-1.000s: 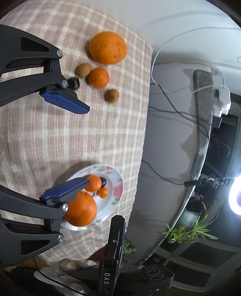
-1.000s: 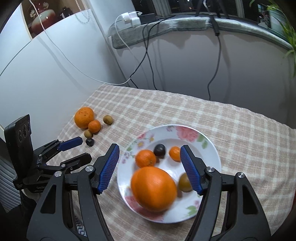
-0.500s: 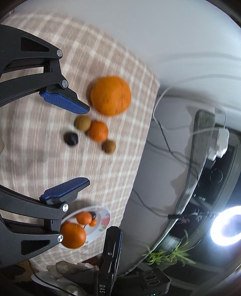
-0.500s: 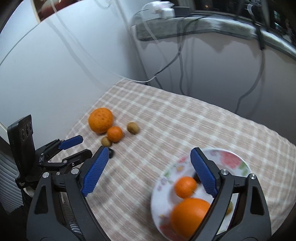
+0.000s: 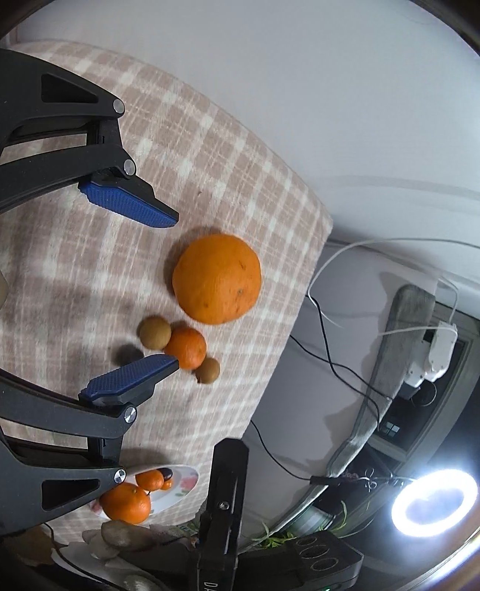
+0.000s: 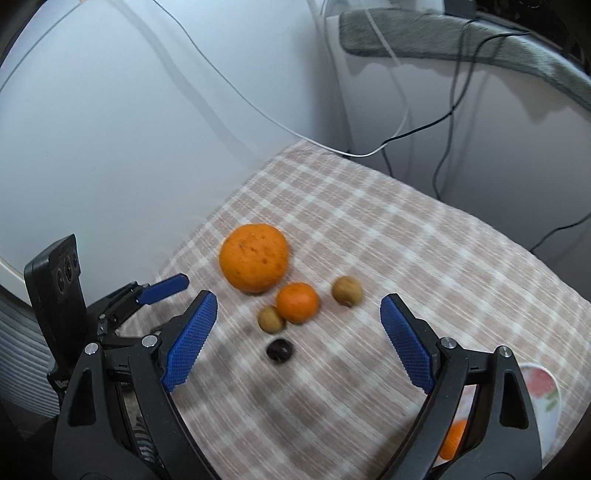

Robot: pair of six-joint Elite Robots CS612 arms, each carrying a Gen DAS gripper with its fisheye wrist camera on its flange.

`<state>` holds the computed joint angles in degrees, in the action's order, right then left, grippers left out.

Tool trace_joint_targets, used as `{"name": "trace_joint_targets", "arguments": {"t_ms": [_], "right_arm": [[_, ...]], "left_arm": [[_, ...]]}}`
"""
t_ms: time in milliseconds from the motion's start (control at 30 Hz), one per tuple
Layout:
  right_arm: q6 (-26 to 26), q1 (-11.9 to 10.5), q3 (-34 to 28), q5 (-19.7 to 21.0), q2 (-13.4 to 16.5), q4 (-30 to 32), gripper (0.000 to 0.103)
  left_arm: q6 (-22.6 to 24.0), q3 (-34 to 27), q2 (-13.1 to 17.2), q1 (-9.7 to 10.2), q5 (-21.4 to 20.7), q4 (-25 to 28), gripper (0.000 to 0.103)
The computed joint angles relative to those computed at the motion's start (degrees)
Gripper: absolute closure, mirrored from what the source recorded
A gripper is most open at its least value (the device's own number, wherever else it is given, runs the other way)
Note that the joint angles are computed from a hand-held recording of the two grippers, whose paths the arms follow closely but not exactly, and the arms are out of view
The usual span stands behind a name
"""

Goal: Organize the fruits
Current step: 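Move the right tool to the large orange on the table, then close the right tool around the large orange and lift it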

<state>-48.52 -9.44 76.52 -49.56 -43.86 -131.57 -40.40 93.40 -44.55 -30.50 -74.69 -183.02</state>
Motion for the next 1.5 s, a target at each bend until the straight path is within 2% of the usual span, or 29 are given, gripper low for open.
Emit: {"name": "trace_joint_targets", "arguments": {"t_ms": [467, 633, 967, 1067, 1333, 1500], "right_arm": [[4.26, 2.79, -8.24, -0.66, 5.0, 9.92, 0.011], [3.21, 3.7, -11.09, -1.26, 6.44, 15.28, 0.011], [1.92, 4.72, -11.58, -2.53, 6.92, 15.88, 0.011], [1.12, 4.86, -11.59, -2.38, 6.87, 16.4, 0.019], [0.69, 5.18, -12.49, -2.55, 7.58, 18.05, 0.03], [1.14, 4.87, -13.29, -1.32, 8.09, 19.43, 0.031]], "left_arm": [[-2.8, -3.24, 2.64, 2.21, -5.41, 0.16, 0.032], [-3.5, -3.84, 3.2, 2.65, -6.43, -0.2, 0.032], [-4.31, -4.74, 4.12, 3.13, -8.01, -0.91, 0.032], [-4.68, -4.92, 4.31, 3.28, -8.61, -1.05, 0.032], [-4.55, -5.33, 4.68, 3.57, -9.32, -1.49, 0.033], [-3.35, -5.47, 4.66, 3.34, -8.18, -1.01, 0.036]]}}
